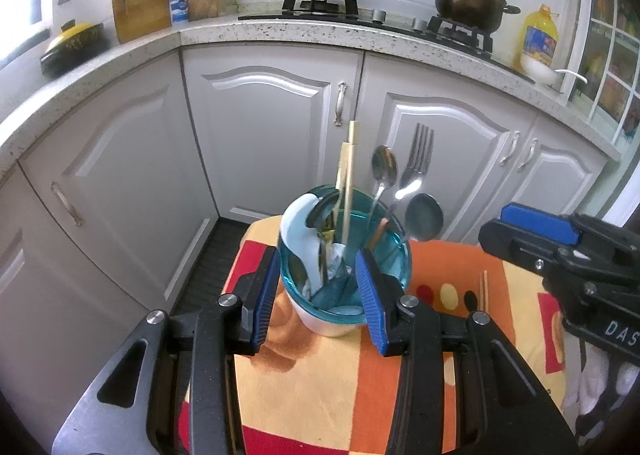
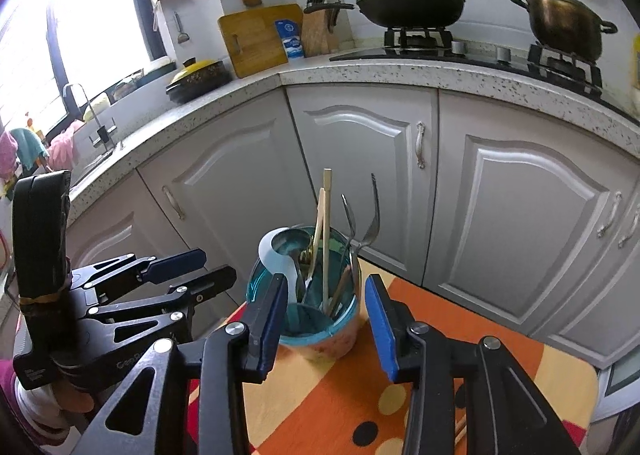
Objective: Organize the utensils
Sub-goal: 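Move both grippers away from the cup over the two wooden chopsticks on the cloth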
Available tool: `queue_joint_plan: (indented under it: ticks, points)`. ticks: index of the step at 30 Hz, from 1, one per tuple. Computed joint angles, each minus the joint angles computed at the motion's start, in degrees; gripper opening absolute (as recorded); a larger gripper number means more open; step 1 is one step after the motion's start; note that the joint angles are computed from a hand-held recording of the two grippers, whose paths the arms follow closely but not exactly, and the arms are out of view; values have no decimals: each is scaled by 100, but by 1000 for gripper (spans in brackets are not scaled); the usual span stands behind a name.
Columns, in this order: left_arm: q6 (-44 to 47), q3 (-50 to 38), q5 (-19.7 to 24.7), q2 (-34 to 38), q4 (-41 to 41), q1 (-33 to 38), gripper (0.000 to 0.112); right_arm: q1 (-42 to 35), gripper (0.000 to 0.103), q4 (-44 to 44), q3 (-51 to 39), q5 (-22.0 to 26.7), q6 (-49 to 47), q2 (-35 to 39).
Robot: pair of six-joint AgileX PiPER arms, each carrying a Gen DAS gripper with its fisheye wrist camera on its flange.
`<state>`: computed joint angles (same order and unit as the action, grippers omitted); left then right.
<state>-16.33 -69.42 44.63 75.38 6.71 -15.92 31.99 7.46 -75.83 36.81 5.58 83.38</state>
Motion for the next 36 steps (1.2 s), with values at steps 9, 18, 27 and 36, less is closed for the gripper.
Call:
queue_joint_plan:
  ticks: [9, 18, 27, 36]
  points:
    - [-541, -65, 210, -63, 432, -724, 38, -206, 39, 15, 833, -36, 183, -594]
    - [-879, -268, 407, 126, 550, -1463, 39, -1041, 40, 441, 1629, 248, -436, -1327]
    - [-718, -317, 320, 583, 31, -2007, 39, -2502, 40, 1107, 2621, 303, -1651, -1201]
    - [-553, -311, 332, 1016, -183, -2090, 39, -2364, 40, 616, 2563, -487, -922, 329]
